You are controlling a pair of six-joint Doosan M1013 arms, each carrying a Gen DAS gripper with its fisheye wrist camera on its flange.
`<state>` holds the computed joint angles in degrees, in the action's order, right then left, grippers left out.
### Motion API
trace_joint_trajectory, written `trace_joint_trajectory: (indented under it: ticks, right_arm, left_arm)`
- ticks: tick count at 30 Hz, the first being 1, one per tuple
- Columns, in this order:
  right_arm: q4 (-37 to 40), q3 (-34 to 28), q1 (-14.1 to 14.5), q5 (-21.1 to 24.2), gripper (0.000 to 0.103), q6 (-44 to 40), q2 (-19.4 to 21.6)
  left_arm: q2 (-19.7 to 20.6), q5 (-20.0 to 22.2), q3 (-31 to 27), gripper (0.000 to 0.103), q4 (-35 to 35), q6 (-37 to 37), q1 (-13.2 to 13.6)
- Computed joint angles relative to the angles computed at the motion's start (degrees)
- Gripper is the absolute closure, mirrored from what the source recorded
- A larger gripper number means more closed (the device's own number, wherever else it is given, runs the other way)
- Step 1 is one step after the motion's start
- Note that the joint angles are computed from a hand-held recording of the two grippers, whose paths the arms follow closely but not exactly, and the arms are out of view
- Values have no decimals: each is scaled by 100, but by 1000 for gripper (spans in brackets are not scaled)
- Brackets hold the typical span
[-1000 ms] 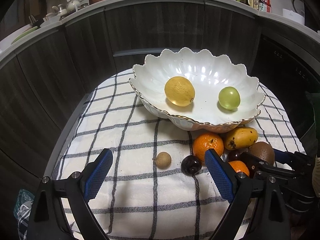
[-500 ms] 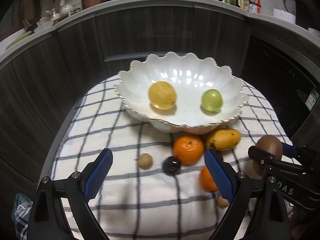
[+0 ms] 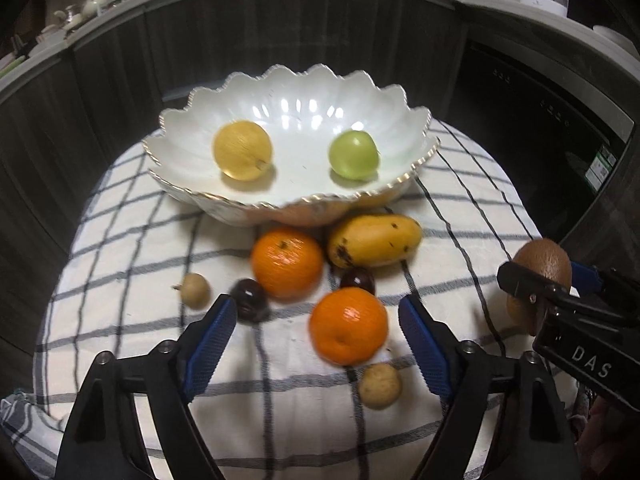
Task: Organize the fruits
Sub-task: 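Close the left gripper on the orange while the right gripper lifts the kiwi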
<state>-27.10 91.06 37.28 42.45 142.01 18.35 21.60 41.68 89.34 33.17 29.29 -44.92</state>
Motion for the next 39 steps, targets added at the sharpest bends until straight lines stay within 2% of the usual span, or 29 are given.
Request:
trace_joint_trajectory:
  ticks: [6, 8, 12, 21, 39]
  right_arm:
    - [110, 31, -18, -33, 42, -50, 15]
    - [142, 39, -19, -47, 42, -69, 17]
    - [188, 49, -19, -67, 42, -118, 16]
    - [199, 49, -19, -57, 42, -117, 17]
    - [84, -160, 44, -111, 42, -161, -24]
  left_arm:
    - [138, 7, -103, 40, -350, 351, 25]
    - [179, 57, -132, 42, -393, 424, 18]
    - [193, -34, -109, 57, -478, 555, 12]
    - [190, 28, -126, 58, -395, 552, -27]
    - [-149, 33, -61, 59, 361, 14, -1]
